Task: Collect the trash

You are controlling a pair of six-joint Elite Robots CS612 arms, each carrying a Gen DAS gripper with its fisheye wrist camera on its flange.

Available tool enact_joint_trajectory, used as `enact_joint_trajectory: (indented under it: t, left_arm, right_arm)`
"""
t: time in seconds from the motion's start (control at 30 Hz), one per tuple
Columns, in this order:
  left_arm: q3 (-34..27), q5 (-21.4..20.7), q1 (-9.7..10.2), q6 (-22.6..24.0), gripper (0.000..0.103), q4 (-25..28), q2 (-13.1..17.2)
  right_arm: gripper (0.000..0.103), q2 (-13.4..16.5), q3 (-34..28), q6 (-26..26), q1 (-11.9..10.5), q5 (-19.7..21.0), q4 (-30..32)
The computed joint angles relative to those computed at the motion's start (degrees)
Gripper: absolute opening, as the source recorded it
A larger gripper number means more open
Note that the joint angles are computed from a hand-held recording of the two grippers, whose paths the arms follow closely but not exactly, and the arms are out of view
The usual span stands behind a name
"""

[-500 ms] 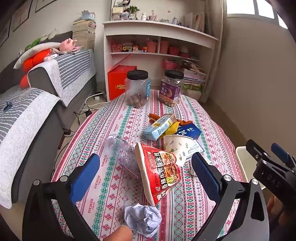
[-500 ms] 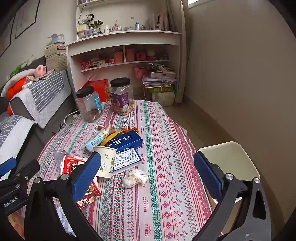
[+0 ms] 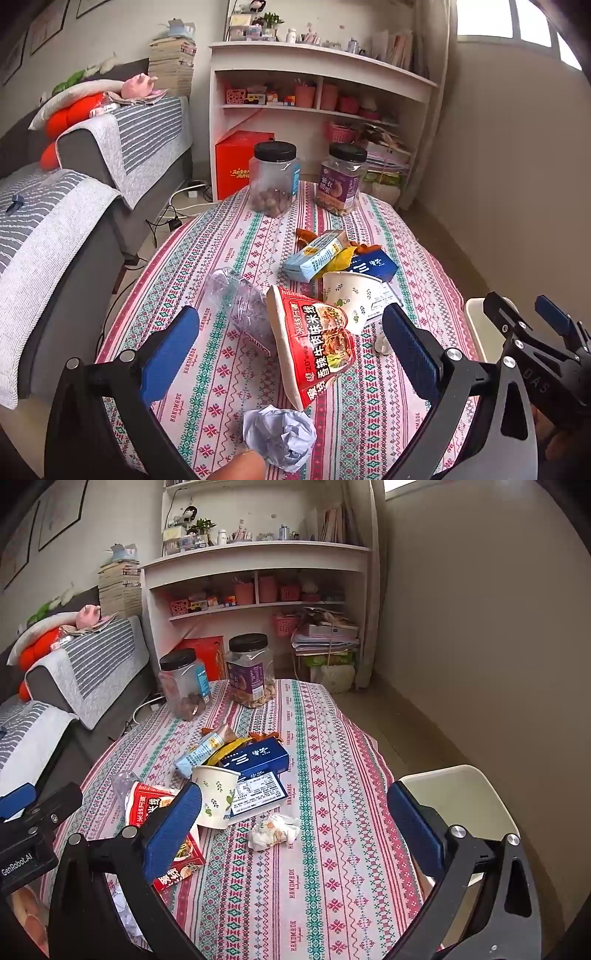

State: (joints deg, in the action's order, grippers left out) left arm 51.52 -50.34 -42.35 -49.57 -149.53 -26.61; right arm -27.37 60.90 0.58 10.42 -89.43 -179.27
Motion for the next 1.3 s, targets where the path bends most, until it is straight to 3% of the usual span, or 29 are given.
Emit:
enact_joint_trajectory:
  t: [1.3]
  left_arm:
    - [0.62, -1.48, 0.14, -0.25, 0.096, -0.27, -0.09]
  right_arm:
    - [0.096, 0.19, 0.2, -1.33, 0.29, -0.02, -0.58]
